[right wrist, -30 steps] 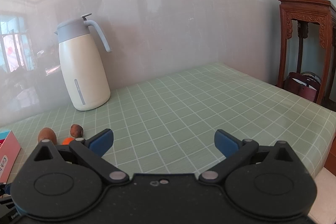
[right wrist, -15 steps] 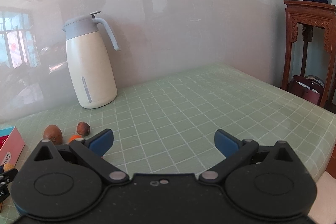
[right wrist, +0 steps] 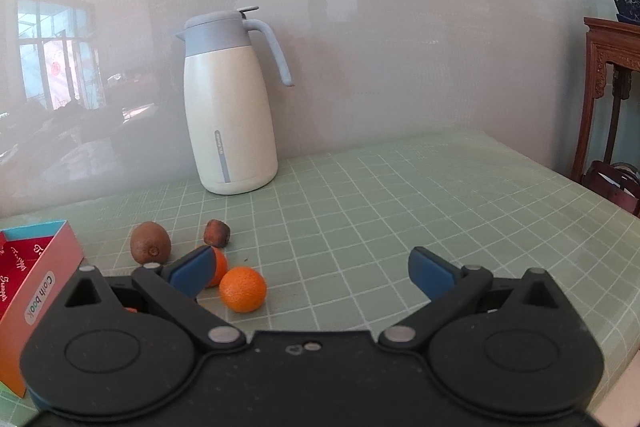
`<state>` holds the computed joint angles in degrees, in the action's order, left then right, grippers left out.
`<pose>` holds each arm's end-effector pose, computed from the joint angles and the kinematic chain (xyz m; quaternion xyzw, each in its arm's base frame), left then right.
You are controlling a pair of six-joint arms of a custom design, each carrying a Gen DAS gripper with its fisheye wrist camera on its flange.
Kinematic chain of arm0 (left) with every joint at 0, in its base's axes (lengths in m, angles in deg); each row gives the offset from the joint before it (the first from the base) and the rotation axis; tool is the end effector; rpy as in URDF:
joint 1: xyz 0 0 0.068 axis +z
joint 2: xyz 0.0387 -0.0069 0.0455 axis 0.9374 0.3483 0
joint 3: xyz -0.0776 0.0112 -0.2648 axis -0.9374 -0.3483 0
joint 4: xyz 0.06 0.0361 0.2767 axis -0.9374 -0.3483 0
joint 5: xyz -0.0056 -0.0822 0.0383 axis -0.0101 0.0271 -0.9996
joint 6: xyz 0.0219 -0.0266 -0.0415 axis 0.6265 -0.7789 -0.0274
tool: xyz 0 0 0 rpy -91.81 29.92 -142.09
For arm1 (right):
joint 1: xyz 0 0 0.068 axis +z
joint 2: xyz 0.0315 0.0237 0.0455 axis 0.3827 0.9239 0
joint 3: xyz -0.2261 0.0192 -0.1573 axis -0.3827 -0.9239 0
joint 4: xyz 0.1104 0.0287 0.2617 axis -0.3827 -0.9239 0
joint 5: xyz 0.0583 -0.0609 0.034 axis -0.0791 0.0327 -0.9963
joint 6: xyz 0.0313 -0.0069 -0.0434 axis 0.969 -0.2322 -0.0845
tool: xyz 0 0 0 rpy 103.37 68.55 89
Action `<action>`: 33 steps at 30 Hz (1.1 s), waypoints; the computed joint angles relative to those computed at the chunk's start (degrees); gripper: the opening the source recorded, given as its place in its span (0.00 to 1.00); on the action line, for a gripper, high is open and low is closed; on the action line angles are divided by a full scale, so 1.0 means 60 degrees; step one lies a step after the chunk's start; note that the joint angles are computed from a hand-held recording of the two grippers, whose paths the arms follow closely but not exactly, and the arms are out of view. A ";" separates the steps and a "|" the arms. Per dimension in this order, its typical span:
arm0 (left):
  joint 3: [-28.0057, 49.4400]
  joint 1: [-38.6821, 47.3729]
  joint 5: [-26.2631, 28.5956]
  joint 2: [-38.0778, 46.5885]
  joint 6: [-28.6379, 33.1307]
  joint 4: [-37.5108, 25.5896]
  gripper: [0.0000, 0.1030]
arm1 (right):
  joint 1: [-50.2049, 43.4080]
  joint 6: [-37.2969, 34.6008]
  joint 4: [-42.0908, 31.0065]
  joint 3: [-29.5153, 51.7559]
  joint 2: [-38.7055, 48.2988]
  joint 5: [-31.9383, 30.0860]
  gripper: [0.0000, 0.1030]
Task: Organize fruits
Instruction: 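Carry the brown fruit with the left tool into the red box and release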
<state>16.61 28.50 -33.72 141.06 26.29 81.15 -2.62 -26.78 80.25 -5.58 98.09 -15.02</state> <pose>0.1585 -0.1011 0.1295 -0.1187 0.8383 0.1107 0.5205 0.2064 -0.0808 0.1489 0.0297 0.8461 0.0347 0.5311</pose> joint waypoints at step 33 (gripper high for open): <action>-0.0573 0.1879 0.0878 -0.2341 -0.1103 -0.2679 0.72 | 0.2123 0.0400 -0.0237 -0.0335 -0.0592 0.1131 1.00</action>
